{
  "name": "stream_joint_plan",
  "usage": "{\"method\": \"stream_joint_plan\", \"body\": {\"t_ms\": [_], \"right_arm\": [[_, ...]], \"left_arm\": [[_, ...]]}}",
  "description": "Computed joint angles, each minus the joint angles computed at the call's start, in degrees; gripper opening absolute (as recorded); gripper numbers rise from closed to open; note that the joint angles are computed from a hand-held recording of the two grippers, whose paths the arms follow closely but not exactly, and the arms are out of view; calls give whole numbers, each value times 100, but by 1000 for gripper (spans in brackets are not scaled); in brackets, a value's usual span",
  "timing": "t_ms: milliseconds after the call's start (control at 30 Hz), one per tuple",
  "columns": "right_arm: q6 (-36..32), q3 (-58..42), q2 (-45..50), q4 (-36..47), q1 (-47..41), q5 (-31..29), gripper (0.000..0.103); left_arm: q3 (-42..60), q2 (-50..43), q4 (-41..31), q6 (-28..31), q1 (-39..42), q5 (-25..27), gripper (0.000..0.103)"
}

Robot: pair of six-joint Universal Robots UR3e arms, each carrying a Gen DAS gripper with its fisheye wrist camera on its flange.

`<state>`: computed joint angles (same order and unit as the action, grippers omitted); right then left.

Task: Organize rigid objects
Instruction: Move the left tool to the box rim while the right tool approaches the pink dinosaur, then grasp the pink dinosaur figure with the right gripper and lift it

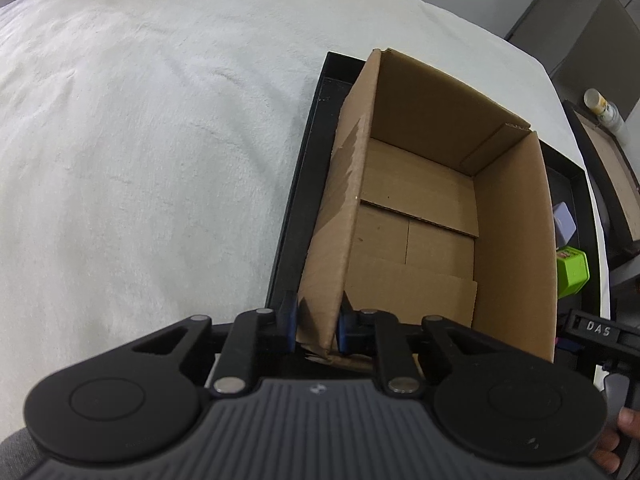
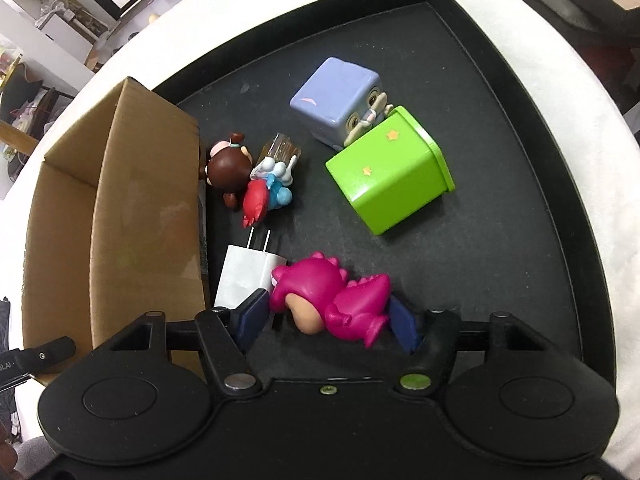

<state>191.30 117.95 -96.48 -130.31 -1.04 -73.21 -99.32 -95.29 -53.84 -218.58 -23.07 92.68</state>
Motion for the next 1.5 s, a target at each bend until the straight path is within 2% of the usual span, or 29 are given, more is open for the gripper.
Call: {"method": "stream_joint_plan", "body": {"t_ms": [400,567,833,1200,1500], "right_arm": [[-121,51,-1019,796,-342,242,63],[-418,-39,-1492,1259,-498,467,63],[-565,-369,-1738,1642,-482,509,63],[-262,-944,-1511,1453,-40,414,63],[326,-1534,-783,980,764,238,63]], "left_arm": [[-263,401,-169,-186,-92,88,17],[-417,543,-146,-218,-145,156,17],[-559,725,-191,-415,-192,78,18],[-785,823,-87,-366,-118,-284,18],[-1082,1011,159,-332,47,-509,19]]}}
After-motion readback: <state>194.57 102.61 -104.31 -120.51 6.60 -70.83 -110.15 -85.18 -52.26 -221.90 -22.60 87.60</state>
